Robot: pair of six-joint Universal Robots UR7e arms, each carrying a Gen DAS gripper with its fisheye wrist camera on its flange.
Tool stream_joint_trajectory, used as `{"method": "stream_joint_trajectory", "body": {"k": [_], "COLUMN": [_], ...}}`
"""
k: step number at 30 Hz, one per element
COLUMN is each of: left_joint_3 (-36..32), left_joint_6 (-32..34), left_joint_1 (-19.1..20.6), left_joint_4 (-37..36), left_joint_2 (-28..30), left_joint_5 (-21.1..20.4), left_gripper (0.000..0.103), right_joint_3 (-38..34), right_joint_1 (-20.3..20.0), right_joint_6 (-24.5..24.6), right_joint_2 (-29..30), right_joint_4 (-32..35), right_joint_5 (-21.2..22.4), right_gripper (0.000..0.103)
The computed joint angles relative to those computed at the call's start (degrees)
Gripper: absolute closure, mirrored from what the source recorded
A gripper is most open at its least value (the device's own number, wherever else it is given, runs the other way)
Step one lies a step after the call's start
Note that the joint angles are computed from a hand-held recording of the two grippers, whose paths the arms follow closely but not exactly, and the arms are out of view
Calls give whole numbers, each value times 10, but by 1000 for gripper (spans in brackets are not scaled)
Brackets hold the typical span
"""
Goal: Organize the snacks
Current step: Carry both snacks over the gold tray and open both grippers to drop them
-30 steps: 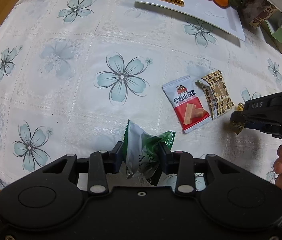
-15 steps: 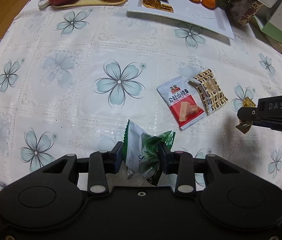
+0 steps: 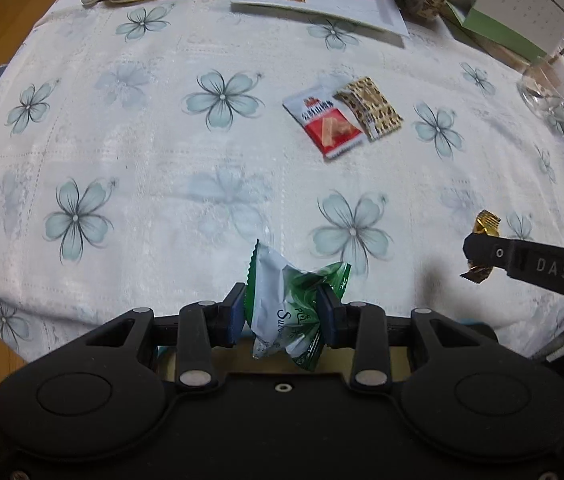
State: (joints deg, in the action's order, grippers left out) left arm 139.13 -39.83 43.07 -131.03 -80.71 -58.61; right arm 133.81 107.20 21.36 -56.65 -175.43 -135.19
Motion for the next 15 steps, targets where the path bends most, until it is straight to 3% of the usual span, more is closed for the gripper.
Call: {"method": "stream_joint_trajectory", "body": {"k": [6, 15], "left_joint_3": [14, -1], "left_joint_6": [-39, -92], "left_joint_1": [-42, -48], "left_joint_4": [66, 135], "left_joint_2": [-19, -23], "left_joint_5": [-29, -82], "left_gripper": [57, 57], "right_joint_3": [53, 57], "right_joint_1": [22, 47], "right_joint_6": [64, 156], "right_joint_2": [-33, -77], "right_joint_4": [45, 197], "right_joint_5": [34, 80], "right_gripper": [82, 82]}}
